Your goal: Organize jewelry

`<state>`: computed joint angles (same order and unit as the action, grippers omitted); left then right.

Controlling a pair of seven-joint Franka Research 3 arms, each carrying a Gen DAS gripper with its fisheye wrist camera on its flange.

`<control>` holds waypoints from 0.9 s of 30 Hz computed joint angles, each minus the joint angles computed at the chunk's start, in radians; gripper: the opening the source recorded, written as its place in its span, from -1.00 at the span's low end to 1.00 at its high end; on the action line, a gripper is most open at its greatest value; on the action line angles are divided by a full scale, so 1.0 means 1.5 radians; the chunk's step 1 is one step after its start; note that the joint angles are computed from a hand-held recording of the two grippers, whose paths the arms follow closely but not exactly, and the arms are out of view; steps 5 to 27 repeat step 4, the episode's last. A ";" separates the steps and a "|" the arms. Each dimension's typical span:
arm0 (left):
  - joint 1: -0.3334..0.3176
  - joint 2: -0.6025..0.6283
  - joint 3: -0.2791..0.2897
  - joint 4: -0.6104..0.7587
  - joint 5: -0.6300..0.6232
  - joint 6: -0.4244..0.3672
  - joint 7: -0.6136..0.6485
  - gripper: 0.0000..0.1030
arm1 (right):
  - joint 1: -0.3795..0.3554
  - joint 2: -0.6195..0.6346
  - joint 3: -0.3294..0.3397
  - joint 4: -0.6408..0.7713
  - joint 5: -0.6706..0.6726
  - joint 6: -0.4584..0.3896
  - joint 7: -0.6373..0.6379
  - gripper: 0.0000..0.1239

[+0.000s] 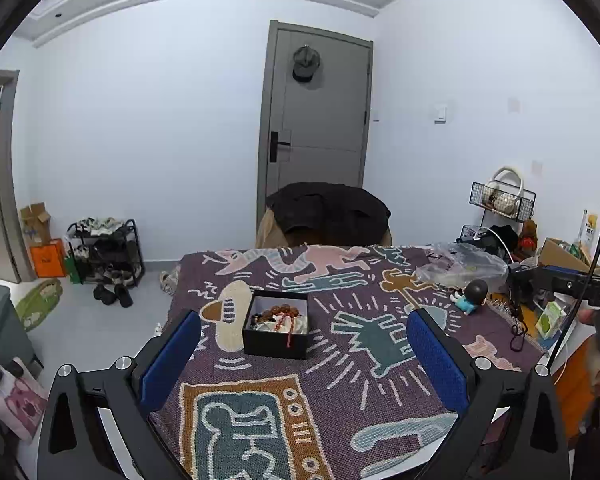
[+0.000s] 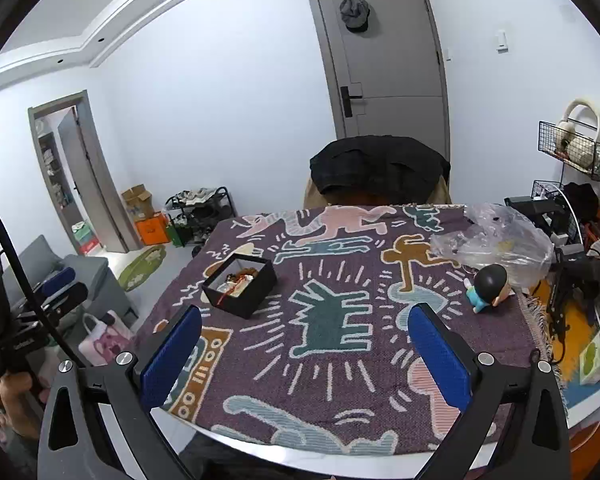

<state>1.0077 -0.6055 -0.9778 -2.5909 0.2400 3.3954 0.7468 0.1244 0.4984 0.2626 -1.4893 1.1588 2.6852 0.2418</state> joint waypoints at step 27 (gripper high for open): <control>0.001 0.003 0.000 -0.002 -0.001 0.006 0.004 0.99 | 0.000 0.008 -0.003 0.010 -0.007 -0.004 0.016 0.66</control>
